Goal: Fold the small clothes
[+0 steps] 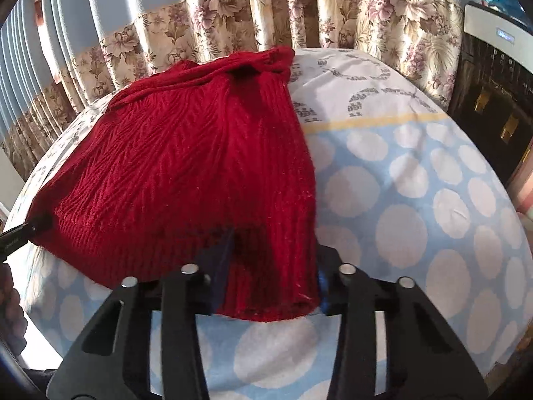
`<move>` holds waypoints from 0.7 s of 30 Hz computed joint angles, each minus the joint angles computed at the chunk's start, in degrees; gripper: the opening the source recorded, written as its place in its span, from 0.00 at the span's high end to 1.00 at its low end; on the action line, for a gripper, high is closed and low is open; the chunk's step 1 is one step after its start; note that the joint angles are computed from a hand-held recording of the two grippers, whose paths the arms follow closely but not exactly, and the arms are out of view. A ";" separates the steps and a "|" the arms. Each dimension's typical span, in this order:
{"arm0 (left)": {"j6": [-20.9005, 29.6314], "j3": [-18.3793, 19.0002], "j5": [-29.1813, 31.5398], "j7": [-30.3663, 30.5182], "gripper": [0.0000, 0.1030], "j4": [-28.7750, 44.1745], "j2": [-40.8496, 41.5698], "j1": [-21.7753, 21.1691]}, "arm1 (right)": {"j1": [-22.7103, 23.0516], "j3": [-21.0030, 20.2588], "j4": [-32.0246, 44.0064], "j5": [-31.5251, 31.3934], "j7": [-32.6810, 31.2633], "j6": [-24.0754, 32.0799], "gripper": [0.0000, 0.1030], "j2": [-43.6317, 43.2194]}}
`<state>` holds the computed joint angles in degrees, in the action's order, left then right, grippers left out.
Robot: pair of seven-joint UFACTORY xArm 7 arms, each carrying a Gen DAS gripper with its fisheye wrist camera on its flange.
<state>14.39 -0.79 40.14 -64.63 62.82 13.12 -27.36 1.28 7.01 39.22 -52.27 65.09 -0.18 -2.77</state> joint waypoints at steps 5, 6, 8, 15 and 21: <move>0.27 -1.38 -5.12 6.19 0.86 -0.66 -0.77 1.29 | -0.32 0.70 -0.81 2.12 -2.19 -0.59 0.88 -1.53; 0.34 -1.09 -4.46 5.85 0.86 -0.79 -0.95 0.94 | 0.21 0.33 -1.28 4.93 -4.56 -1.06 0.89 -1.76; 0.31 -0.60 -2.63 4.65 0.86 -1.19 -1.51 0.32 | -1.30 2.00 -1.66 5.27 -4.28 -0.74 0.90 -2.69; -0.26 -0.79 6.80 -3.21 0.86 -4.22 -5.86 0.64 | -9.92 10.96 -1.32 -9.76 8.13 0.91 0.92 -7.20; 0.50 -3.95 13.15 -9.17 0.87 -6.91 -10.74 3.47 | -10.48 11.85 -3.83 -10.94 9.59 0.14 0.93 -12.79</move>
